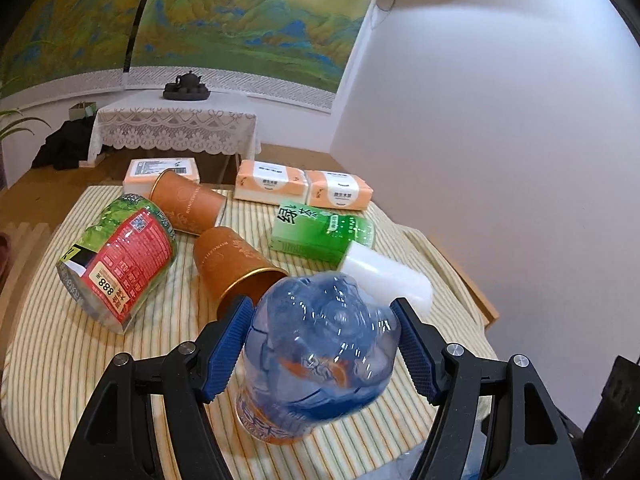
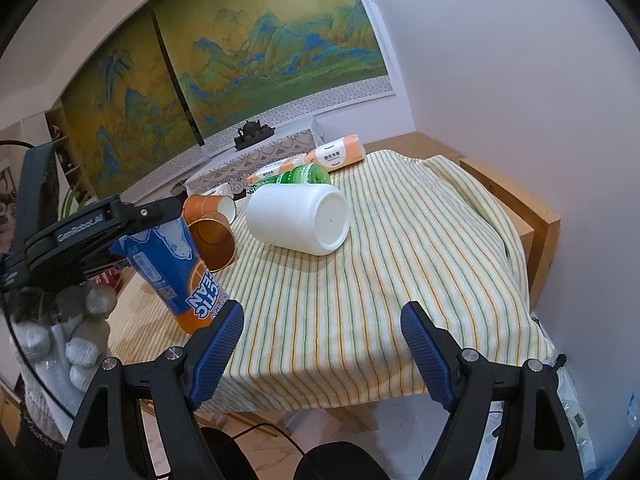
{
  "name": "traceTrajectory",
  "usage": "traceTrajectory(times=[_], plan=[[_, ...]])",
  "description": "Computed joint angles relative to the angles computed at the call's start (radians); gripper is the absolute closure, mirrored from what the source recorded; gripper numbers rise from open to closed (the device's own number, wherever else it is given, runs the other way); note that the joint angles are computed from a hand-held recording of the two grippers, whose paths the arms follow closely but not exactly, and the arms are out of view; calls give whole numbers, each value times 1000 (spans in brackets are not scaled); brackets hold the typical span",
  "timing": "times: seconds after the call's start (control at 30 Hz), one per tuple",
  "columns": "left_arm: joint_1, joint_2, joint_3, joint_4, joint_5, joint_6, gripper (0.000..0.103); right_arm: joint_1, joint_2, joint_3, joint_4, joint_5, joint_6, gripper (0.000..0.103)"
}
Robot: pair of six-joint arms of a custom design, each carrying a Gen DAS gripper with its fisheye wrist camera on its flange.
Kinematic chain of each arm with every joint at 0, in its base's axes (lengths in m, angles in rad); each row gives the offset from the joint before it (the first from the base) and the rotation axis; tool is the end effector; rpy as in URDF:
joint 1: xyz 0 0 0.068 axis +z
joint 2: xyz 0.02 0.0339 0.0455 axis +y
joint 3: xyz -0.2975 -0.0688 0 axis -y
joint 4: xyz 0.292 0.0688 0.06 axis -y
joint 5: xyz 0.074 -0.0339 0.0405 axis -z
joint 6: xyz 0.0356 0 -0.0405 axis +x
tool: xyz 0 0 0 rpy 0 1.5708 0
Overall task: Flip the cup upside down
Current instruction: 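Rotate the bottle with the left gripper so its orange cap points down, then lower the bottle cap-down onto the cloth and open the left gripper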
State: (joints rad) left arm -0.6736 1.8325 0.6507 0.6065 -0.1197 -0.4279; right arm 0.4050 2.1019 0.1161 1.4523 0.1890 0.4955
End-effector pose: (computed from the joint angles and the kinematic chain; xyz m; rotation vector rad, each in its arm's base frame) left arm 0.2801 -0.2181 0.0939 0.1971 2.1770 -0.5097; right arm 0.1880 0.0733 0.0232 0.2094 2.1021 0.3440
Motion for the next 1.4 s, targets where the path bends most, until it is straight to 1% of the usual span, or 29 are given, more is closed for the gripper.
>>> traceTrajectory(times=[0.17,0.23,0.27,0.3,0.37,0.57,0.63,0.8,0.9,0.97,1.03,1.13,1.17,1.2,1.27,1.33,1.37,1.4], plan=[[8,17,9,5,1,14,29,12,-17,2,-21,10,1,25],[8,13,5,9,1,19,22,15,-21,3,-26,13,2,25],[6,9,1,15,-4,22,14,17,-25,2,-30,15,2,25],[3,5,-7,30,-7,25,8,17,-25,2,-30,15,2,25],[-1,-9,-17,38,-11,35,5,23,-30,-2,-30,21,5,25],[-30,-68,-55,23,-54,64,3,35,-47,-8,-33,37,10,25],[-41,-104,-88,23,-79,68,3,57,-64,-14,-39,72,11,25],[-85,-215,-184,14,-202,68,2,132,-139,-31,-79,170,6,25],[-124,-296,-255,1,-317,63,2,203,-206,-32,-130,263,-1,25],[-152,-363,-309,-12,-394,50,2,251,-252,-30,-165,317,-11,19],[-174,-427,-352,-34,-448,37,2,296,-285,-25,-189,364,-20,17],[-239,-554,-424,-93,-577,7,2,360,-342,-10,-250,427,-31,16],[-256,-587,-437,-114,-605,-3,1,379,-356,-3,-267,445,-36,16],[-284,-642,-458,-152,-652,-20,1,398,-368,6,-284,463,-41,15],[-314,-699,-478,-193,-702,-34,1,433,-388,19,-308,492,-47,12],[-368,-770,-496,-268,-779,-69,1,460,-398,29,-319,511,-49,9],[-406,-826,-506,-333,-824,-104,1,469,-400,32,-321,517,-52,9],[-428,-861,-513,-375,-845,-129,1,487,-407,38,-332,533,-56,8]])
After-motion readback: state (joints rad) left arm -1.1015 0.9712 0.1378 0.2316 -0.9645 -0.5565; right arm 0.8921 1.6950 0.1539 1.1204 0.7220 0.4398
